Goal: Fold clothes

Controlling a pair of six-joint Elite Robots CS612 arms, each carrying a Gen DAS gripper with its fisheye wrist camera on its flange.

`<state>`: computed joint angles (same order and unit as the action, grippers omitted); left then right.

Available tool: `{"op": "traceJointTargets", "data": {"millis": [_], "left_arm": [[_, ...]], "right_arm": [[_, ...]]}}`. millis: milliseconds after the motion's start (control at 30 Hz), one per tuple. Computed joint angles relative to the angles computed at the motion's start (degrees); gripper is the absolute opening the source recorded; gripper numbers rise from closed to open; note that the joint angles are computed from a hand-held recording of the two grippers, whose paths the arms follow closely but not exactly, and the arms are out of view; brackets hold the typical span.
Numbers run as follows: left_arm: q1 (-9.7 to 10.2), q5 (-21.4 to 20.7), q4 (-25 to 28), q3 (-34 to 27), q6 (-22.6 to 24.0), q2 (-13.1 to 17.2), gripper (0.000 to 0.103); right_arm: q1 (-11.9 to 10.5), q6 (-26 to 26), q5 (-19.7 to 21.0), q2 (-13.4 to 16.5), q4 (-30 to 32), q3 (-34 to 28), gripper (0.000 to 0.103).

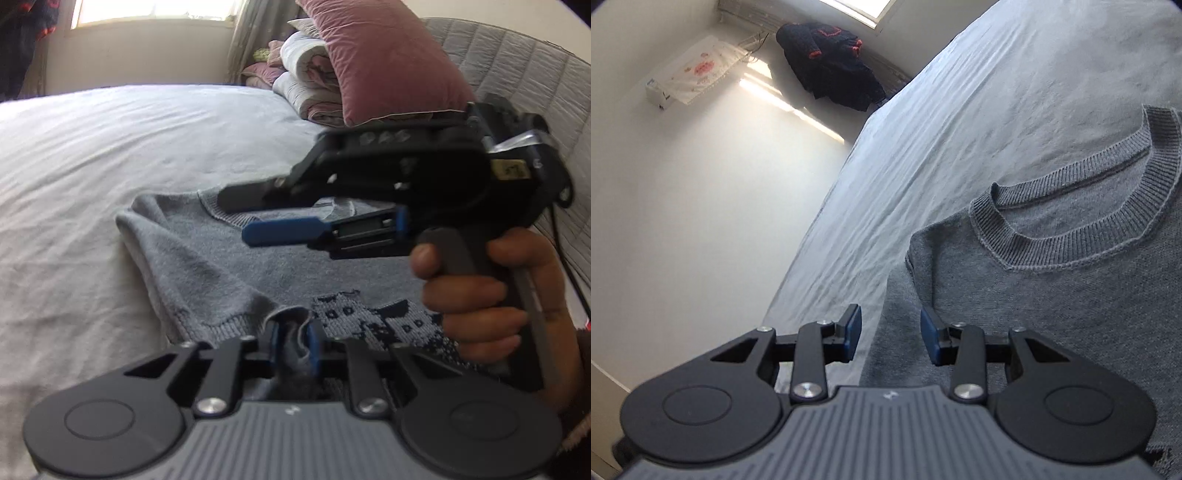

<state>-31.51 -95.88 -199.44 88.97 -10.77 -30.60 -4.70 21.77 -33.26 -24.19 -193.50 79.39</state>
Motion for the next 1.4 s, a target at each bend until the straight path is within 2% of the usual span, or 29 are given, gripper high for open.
{"op": "traceJointTargets", "data": {"millis": [100, 200, 267, 367, 467, 500, 567, 633, 733, 833, 933, 967, 1167, 1233, 1400], "left_arm": [[0.17, 1.2, -1.5, 2.2, -0.1, -1.5, 0.033], [0.28, 5.1, -0.8, 4.2, -1.5, -3.0, 0.039], [0.57, 7.6, 1.4, 4.7, -4.5, -3.7, 0.041], [1.61, 5.3, 5.0, 3.5, -11.1, -3.6, 0.041], [2.28, 1.8, 5.8, 2.2, -16.7, -2.7, 0.037], [2.41, 1.2, 5.9, 1.6, -17.9, -2.4, 0.027], [2.5, 1.0, 6.4, 0.7, -19.8, -1.8, 0.013], [2.38, 2.7, 7.5, 0.6, -21.4, -2.0, 0.01], [2.09, 7.5, 10.0, 1.3, -21.2, -3.1, 0.01], [2.82, 9.8, 12.7, 1.6, -20.1, -4.0, 0.01], [4.06, 9.6, 15.3, 1.1, -18.7, -4.3, 0.009], [4.29, 10.5, 16.7, 0.8, -18.3, -4.3, 0.003], [6.04, 12.6, 20.3, -0.8, -18.6, -4.2, 0.003], [6.05, 15.4, 20.9, -1.3, -17.3, -4.2, 0.003], [5.37, 28.1, 22.8, -3.6, -11.2, -3.2, 0.003]], "right_arm": [[0.4, -4.8, -0.6, -0.5, 2.2, 0.4, 0.041], [0.5, -4.3, -0.8, -0.2, 1.8, 0.1, 0.041], [0.5, -3.5, -1.2, 0.1, 1.6, -0.2, 0.041], [0.6, -2.6, -1.8, 0.5, 1.7, -0.7, 0.041], [0.8, -2.3, -1.8, 0.7, 1.7, -1.2, 0.041], [0.9, -2.2, -1.7, 0.8, 1.7, -1.3, 0.041], [1.1, -2.0, -1.9, 1.1, 1.9, -1.8, 0.041], [1.3, -1.8, -2.3, 1.4, 2.2, -2.2, 0.041], [0.5, -2.8, -1.9, 0.4, 3.1, -0.7, 0.041], [0.4, -3.8, -1.9, 0.0, 4.3, -0.3, 0.041], [0.6, -5.0, -2.2, -0.2, 5.5, 0.0, 0.041], [0.6, -5.4, -2.3, -0.2, 5.9, 0.0, 0.041], [0.9, -6.7, -3.2, -0.3, 7.7, 0.0, 0.041], [0.9, -6.8, -3.6, -0.4, 8.1, -0.1, 0.041], [1.0, -7.1, -4.0, -0.5, 8.4, 0.2, 0.041]]}}
